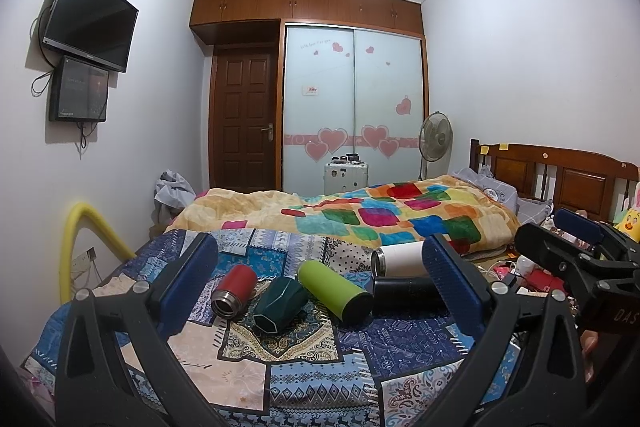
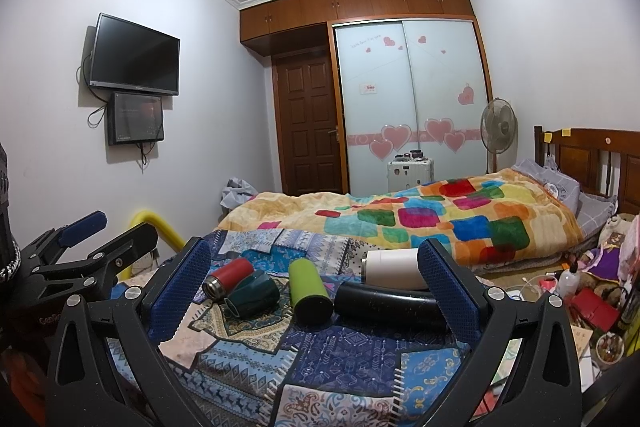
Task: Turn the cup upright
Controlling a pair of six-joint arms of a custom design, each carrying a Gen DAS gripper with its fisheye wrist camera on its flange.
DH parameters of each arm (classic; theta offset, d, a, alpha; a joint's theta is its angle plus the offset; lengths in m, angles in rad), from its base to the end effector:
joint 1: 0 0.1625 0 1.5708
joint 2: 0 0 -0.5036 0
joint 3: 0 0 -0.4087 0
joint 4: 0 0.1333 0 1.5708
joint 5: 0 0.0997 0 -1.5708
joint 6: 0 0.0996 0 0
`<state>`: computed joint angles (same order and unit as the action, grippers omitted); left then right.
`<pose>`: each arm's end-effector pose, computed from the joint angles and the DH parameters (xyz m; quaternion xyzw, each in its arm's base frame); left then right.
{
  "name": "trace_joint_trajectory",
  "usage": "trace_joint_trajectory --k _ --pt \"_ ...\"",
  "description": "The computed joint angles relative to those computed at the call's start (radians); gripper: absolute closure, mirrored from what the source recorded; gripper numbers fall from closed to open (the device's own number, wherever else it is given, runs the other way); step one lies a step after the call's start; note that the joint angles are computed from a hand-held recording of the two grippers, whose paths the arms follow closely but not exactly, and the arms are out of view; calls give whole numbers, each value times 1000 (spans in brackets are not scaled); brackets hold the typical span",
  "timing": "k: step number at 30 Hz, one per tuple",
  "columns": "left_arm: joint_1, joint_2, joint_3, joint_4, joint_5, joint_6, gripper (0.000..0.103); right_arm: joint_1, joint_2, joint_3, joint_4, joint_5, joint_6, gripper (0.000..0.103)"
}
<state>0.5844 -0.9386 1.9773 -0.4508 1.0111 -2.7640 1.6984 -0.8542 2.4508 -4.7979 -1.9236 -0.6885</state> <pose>-0.3309 -0.4421 0.0868 0.4329 0.7400 -0.5057 0.0964 0.1499 -0.3917 0.2388 0.1506 -0.6703 0.6553 0.3140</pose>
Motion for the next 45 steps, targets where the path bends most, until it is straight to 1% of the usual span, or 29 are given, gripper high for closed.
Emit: trace_joint_trajectory --k 12,18,21,23,25,29,32,34,36,38,41,44,45 --pt "8 12 -10 1 2 -3 0 -1 1 -3 8 -3 2 0" --pt "22 27 -20 -8 -5 7 0 -33 -6 -6 36 12 12 0" --pt "41 50 -48 8 -12 12 0 -49 -10 -20 60 10 8 0" --pt "63 75 -87 40 -9 10 0 -65 -14 -32 83 11 7 0" --pt "92 113 -155 112 -6 -2 0 -86 -21 -39 117 24 14 0" --pt "149 202 -304 269 -7 -17 0 -128 -35 -70 225 19 20 0" --pt "193 285 -438 410 -16 -17 5 -159 -38 -94 285 11 24 0" --pt "225 350 -547 528 -17 -26 10 -178 -38 -109 318 7 27 0" --pt "252 417 -659 648 -17 -40 12 -194 -38 -121 346 6 32 0" --pt "274 482 -764 754 -30 -49 14 -206 -38 -129 370 3 36 0" --pt "303 566 -904 885 -24 -46 15 -223 -38 -143 409 3 45 0" --pt "323 631 -1014 994 -7 -36 16 -233 -38 -159 445 5 54 0" --pt "326 647 -1038 1013 -11 -30 16 -237 -38 -159 451 7 56 0"
